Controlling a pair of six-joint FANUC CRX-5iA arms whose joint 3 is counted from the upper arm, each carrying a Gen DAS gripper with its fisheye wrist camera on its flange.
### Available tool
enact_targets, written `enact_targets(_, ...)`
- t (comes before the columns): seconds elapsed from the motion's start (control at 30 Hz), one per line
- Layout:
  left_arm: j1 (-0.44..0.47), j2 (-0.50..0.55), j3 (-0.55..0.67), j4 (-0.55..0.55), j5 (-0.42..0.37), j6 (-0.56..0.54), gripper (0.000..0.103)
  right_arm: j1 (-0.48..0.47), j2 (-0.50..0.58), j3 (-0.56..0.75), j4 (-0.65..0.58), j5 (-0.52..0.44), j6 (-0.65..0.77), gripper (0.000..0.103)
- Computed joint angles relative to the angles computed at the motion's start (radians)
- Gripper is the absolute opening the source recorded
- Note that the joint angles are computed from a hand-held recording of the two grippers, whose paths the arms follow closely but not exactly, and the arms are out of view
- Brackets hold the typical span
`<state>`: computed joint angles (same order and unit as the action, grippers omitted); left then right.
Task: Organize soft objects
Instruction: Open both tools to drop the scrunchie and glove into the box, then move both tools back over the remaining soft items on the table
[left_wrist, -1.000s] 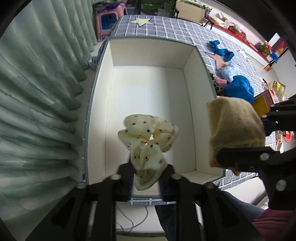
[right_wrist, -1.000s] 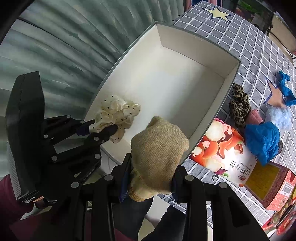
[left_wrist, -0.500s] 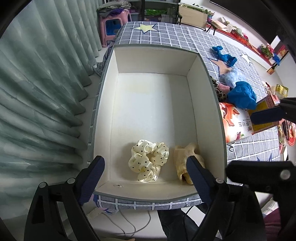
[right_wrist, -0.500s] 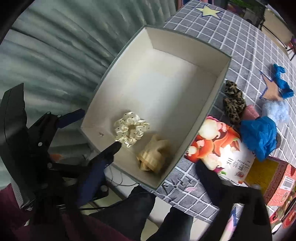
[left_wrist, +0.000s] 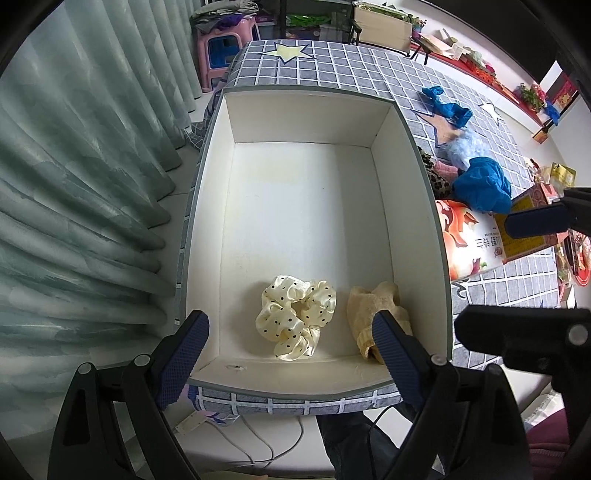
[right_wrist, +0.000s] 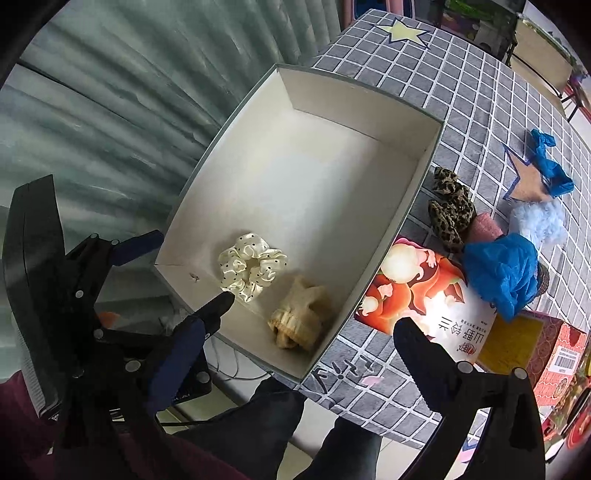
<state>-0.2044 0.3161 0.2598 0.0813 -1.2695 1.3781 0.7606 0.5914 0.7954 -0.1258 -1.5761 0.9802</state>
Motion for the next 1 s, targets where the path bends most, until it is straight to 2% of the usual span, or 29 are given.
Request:
enact_targets(0.4, 0.011, 0.002, 0.0, 0.007, -0.011, -0.021, 0.092, 0.004, 0.001, 0.003, 0.002, 0.005, -0.018, 0.103)
enact_targets(0.7, 0.011, 0.028, 0.06, 0.053, -0.034, -0.094, 0.092, 0.001, -0.022, -0.009, 0.036, 0.032, -0.079, 0.103)
enact_targets(0.87, -0.01, 0.075, 0.144, 0.098, -0.059, -0.163, 0.092, -0.015, -0.083, -0.065, 0.07, 0.062, -0.156, 0.103)
enact_targets(1.0, -0.047, 0.126, 0.228, 0.135, -0.086, -0.216, 0.092, -0.036, -0.172, -0.155, 0.117, 0.103, -0.231, 0.103)
